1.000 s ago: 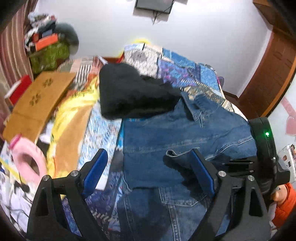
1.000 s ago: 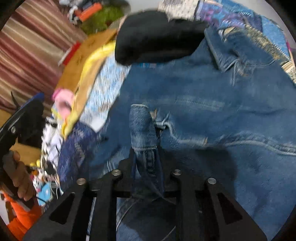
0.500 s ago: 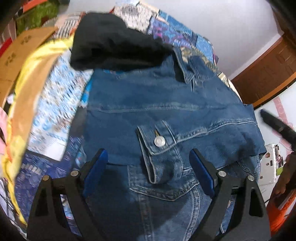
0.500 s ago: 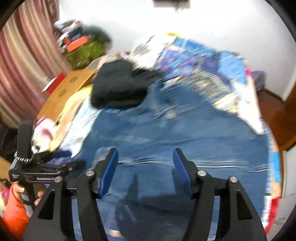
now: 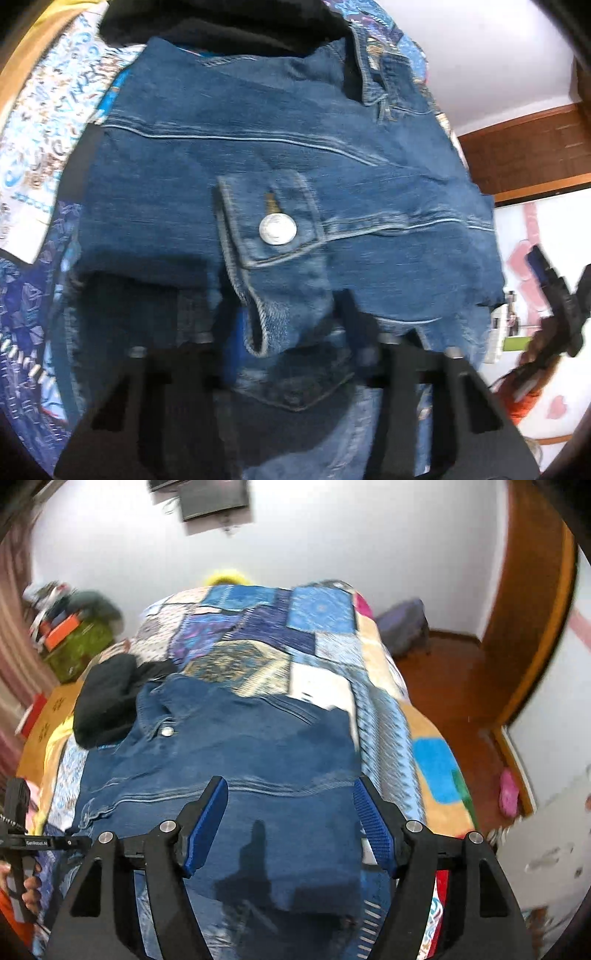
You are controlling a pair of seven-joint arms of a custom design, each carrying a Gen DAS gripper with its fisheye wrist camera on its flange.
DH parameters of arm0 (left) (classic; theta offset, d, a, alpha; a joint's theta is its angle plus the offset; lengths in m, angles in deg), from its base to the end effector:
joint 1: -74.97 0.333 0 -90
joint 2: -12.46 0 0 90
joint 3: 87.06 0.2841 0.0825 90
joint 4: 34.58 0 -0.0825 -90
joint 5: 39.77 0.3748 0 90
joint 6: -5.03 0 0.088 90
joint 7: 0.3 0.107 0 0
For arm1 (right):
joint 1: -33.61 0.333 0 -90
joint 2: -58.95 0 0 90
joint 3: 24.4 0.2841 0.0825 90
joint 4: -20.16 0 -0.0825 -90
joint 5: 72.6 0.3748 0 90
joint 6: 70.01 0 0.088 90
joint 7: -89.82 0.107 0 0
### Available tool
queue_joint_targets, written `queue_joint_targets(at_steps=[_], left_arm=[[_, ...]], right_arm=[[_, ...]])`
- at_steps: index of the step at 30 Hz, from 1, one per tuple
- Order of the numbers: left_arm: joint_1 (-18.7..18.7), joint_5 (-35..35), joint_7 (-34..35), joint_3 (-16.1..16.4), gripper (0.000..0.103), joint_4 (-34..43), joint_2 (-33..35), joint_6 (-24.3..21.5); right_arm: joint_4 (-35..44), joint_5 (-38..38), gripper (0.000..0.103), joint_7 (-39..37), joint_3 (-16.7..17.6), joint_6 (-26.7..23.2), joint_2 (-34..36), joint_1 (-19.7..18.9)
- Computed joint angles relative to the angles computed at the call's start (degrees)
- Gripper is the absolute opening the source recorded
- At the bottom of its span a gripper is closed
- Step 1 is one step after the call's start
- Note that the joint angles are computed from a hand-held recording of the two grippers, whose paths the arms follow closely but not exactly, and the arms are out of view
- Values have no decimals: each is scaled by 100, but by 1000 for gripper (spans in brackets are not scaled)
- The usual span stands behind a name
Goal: Fold large clothes
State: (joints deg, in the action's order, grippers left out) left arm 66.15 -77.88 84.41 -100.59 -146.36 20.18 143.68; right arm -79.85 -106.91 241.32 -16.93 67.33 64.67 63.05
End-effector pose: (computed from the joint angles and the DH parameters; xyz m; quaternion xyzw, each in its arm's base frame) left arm 0.5601 -0.2290 0.4216 0.7191 -0.6217 0.2723 0.1488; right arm 0.5040 0.3692 0.5420 -0.6256 0.6927 -0.2257 0.2789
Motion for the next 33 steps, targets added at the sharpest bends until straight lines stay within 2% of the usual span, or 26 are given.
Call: queue_joint_targets(at_steps=[2, 5, 11, 16, 20, 23, 26, 27, 29, 32, 33], left_arm=[[-107, 476, -194, 8, 23, 57, -31, 160], [-284, 1523, -746, 61, 20, 152, -155, 453], [-341, 2878, -1385, 164, 17, 351, -430, 1133], [-234, 3626, -1695, 249, 17, 410, -648, 1537], [-138, 4299, -2135, 310, 17, 440, -640, 1503], [-80, 4414, -2222, 328, 17, 371, -526, 1362], [-43, 4342, -2151, 337, 17, 328, -326, 1055], [-77, 4665, -2398, 374, 12, 371, -219, 894], [-121, 5014, -2637, 417, 12, 362, -84, 688], [-23, 4598, -2315, 374, 12, 293, 103, 456], [-51, 4705, -2385, 400, 12, 291, 136, 335]], right_arm=[[-247, 99, 67, 119, -34, 152, -146, -65], [-488, 173, 67, 236, -28, 239, -298, -157], [-616, -101, 67, 403, 35, 171, -492, -272], [-595, -366, 67, 524, 98, 160, -558, -343], [-427, -207, 71, 365, 115, 120, -323, -325], [-227, 133, 71, -6, 88, 55, -35, -267], [-14, 459, 71, -350, 39, -74, 259, -186], [66, 568, 71, -475, 24, -141, 361, -158], [128, 666, 71, -583, -21, -250, 457, -81], [-46, 534, 73, -364, -104, -84, 369, 0], [-74, 599, 73, -389, -108, -60, 347, -13]])
